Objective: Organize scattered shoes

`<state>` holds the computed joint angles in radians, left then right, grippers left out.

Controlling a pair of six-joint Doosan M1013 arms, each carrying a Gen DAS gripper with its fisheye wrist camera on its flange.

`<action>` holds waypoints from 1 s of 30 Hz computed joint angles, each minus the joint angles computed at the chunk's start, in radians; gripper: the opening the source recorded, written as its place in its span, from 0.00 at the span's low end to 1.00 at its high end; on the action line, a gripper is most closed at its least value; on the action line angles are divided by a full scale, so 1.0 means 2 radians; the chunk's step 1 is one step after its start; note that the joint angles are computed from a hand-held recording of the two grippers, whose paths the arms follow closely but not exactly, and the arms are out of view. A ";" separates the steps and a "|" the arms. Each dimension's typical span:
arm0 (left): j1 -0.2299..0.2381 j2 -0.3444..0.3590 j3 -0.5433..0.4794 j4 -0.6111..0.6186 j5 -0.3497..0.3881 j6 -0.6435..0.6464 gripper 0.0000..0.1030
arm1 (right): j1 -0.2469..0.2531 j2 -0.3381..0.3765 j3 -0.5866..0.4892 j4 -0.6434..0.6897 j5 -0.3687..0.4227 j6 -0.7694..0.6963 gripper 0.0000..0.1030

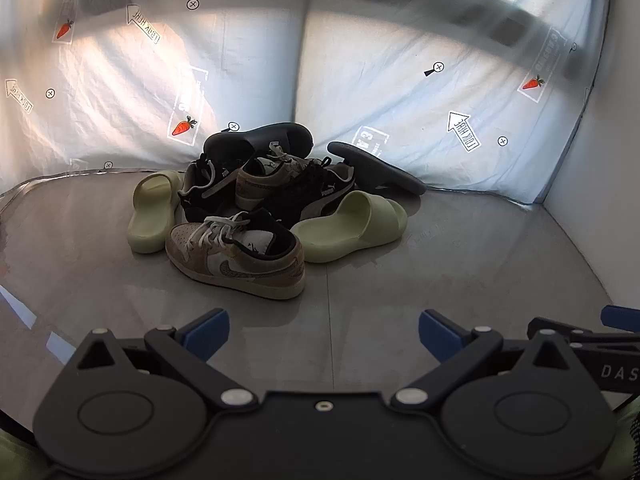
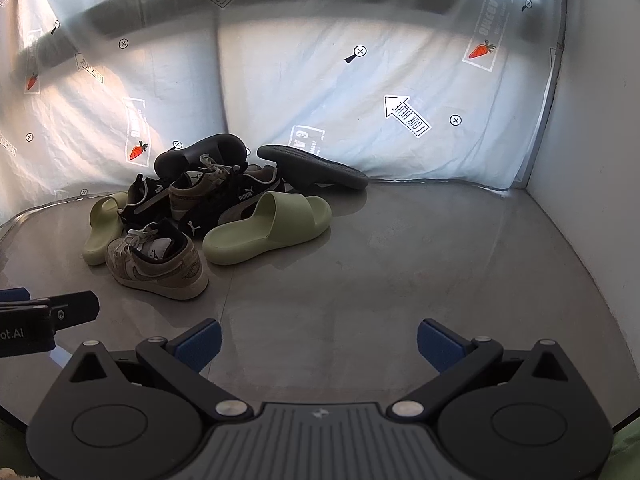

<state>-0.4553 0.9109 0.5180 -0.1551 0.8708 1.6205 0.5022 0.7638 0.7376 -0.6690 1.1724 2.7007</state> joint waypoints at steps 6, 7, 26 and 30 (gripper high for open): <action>0.000 0.000 0.001 0.000 -0.001 0.001 0.99 | 0.000 0.001 0.000 -0.002 -0.001 -0.001 1.00; 0.000 0.000 0.001 0.000 -0.001 0.001 0.99 | 0.001 0.001 0.000 -0.003 0.000 -0.002 1.00; -0.001 0.001 0.001 0.002 -0.003 0.000 0.99 | 0.000 0.002 -0.007 -0.005 0.004 -0.009 1.00; -0.001 0.003 -0.004 0.002 0.001 -0.001 0.99 | 0.000 0.006 -0.014 -0.003 0.009 -0.011 1.00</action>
